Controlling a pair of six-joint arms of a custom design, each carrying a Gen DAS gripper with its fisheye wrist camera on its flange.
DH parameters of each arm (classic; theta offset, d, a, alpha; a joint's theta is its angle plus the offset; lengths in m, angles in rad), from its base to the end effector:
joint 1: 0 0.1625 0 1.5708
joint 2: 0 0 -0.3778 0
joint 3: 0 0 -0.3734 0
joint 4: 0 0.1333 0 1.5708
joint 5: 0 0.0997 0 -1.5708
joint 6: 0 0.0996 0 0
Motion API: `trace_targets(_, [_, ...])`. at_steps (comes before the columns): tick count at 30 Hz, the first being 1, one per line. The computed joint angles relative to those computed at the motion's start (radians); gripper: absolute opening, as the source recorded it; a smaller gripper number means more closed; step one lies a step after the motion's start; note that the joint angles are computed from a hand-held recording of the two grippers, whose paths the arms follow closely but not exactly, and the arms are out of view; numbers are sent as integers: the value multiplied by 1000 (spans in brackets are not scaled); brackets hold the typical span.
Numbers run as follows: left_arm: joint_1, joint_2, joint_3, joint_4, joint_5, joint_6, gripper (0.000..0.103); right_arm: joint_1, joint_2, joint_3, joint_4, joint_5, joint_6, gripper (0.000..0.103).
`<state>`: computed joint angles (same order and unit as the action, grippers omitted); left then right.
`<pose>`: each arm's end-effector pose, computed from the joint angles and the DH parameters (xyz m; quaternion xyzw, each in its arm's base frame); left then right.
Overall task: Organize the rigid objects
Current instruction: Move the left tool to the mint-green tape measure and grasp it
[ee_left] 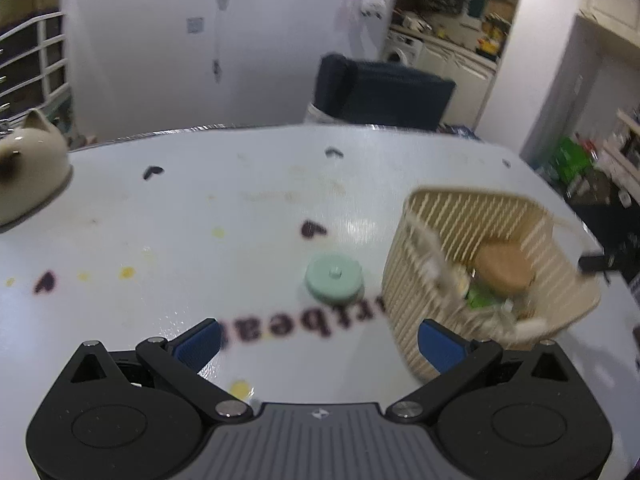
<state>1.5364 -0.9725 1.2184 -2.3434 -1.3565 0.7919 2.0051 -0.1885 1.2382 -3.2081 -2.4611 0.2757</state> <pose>0.1300 -0.7150 0.3498 0.3599 0.8904 -0.2023 0.1916 0.3346 -0.5886 -0.0874 -0.0559 -0.8710 0.3883 0.2956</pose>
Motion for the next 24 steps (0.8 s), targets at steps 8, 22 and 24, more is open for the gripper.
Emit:
trace_targets(8, [33, 83, -100, 65, -34, 142, 103, 0, 0, -1, 2, -1, 0, 6])
trace_targets(22, [23, 210, -232, 98, 10, 241, 81, -1, 3, -1, 6, -7, 7, 6])
trace_targets(24, [18, 221, -236, 77, 17, 264, 77, -1, 3, -3, 10, -9, 8, 6])
